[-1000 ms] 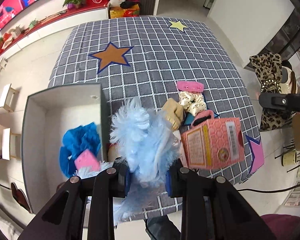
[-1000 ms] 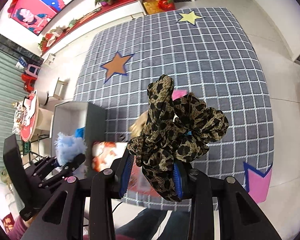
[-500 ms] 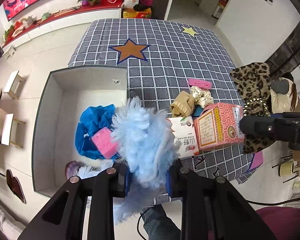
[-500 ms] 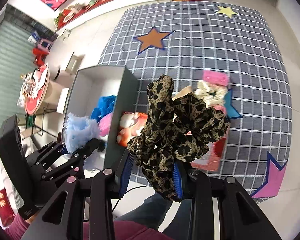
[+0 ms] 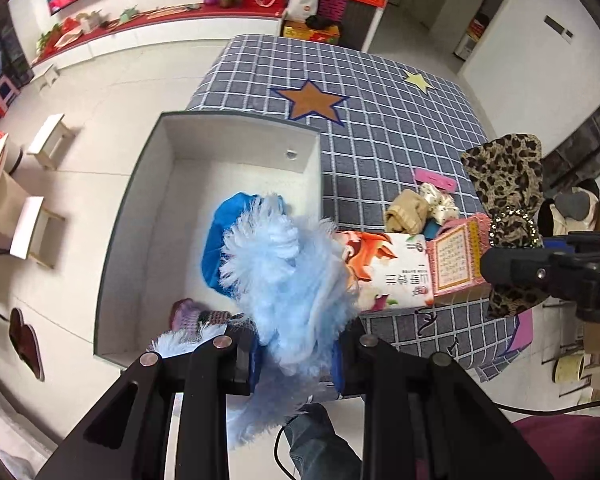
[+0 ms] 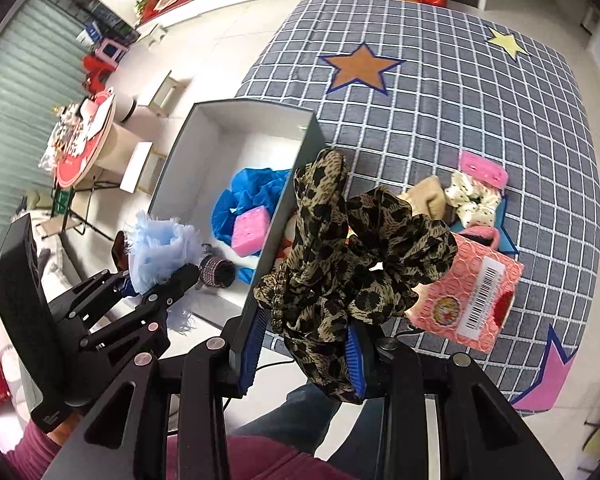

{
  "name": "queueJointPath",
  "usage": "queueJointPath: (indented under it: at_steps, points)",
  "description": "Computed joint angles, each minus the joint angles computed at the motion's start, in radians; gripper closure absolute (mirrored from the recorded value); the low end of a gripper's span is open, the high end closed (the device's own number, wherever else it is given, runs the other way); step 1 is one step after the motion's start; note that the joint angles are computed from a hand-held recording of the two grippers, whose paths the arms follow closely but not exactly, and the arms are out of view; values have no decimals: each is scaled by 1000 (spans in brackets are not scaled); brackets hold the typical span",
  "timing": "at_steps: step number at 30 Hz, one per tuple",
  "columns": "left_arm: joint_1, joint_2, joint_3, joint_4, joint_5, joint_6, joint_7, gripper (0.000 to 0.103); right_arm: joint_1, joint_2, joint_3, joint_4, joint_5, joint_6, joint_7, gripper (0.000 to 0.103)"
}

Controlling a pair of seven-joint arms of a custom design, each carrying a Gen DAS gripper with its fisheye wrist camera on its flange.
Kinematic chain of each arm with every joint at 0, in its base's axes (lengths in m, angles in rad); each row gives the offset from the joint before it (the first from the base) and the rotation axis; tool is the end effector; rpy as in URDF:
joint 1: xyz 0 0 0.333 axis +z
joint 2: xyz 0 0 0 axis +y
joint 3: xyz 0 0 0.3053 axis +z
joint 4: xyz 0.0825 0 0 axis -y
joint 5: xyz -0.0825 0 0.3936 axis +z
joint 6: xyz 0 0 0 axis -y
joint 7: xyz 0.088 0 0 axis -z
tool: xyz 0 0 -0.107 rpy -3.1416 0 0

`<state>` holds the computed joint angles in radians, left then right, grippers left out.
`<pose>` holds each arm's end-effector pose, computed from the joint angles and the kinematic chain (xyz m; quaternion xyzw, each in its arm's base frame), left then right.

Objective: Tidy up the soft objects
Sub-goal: 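Carry the blue duster and leopard scrunchie over the white box with both tools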

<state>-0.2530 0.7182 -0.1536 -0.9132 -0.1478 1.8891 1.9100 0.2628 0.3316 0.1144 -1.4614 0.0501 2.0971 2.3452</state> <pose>0.7222 -0.2739 0.4917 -0.4296 0.8852 -0.1786 0.0029 0.6494 0.2480 0.5142 -0.5342 0.8305 0.0086 0.1576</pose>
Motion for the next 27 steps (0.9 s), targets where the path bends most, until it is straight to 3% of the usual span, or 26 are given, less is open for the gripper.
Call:
queueJointPath:
  at_steps: [12, 27]
  points:
    - [28, -2, 11, -28, -10, 26, -58, 74, 24, 123, 8, 195, -26, -116, -55, 66]
    - [41, 11, 16, -25, -4, 29, -87, 74, 37, 199, 5, 312, -32, -182, -83, 66]
